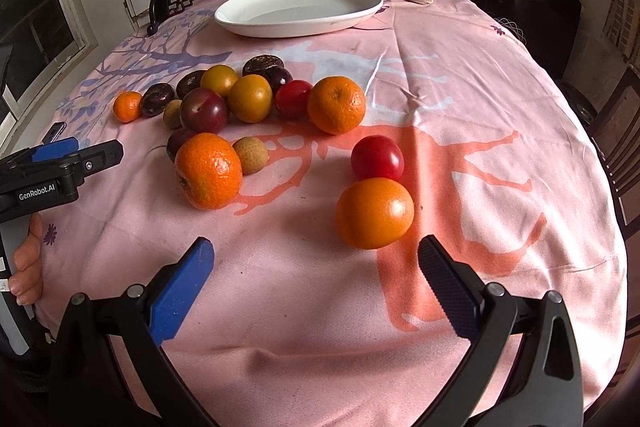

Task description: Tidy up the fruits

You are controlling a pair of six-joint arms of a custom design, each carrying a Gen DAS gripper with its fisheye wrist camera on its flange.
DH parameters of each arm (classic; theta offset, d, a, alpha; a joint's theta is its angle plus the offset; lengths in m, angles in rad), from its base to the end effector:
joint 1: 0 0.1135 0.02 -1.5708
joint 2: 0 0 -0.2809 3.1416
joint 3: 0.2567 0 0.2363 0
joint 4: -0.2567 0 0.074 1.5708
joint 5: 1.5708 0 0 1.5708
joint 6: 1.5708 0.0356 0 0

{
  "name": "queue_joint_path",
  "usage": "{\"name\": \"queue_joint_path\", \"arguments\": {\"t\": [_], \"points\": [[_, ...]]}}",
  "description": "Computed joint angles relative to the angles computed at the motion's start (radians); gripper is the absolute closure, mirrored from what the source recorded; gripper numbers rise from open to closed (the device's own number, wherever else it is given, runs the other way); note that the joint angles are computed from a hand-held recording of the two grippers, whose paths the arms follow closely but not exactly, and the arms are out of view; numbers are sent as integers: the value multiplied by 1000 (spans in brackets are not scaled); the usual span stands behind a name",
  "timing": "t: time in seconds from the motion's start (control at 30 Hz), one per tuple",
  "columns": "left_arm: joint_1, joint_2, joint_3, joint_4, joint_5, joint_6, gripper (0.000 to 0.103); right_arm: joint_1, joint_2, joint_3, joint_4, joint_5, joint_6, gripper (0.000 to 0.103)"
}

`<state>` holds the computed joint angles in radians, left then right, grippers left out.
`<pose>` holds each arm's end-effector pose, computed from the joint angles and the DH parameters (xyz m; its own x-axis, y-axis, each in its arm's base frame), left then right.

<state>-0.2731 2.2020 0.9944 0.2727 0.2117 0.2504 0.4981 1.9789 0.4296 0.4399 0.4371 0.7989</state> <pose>0.3713 -0.1118 0.0604 -0.6554 0.4352 -0.6173 0.5639 0.8257 -0.0166 0.2213 0.1032 0.0490 -0.7402 0.3365 -0.5822 0.3773 0.9245 0.0546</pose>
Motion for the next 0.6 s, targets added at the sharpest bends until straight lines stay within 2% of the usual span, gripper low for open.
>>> {"name": "queue_joint_path", "arguments": {"t": [0.6], "points": [[0,8,5,11,0,6,2,-13,3,-6,13,-9,6,1]]}}
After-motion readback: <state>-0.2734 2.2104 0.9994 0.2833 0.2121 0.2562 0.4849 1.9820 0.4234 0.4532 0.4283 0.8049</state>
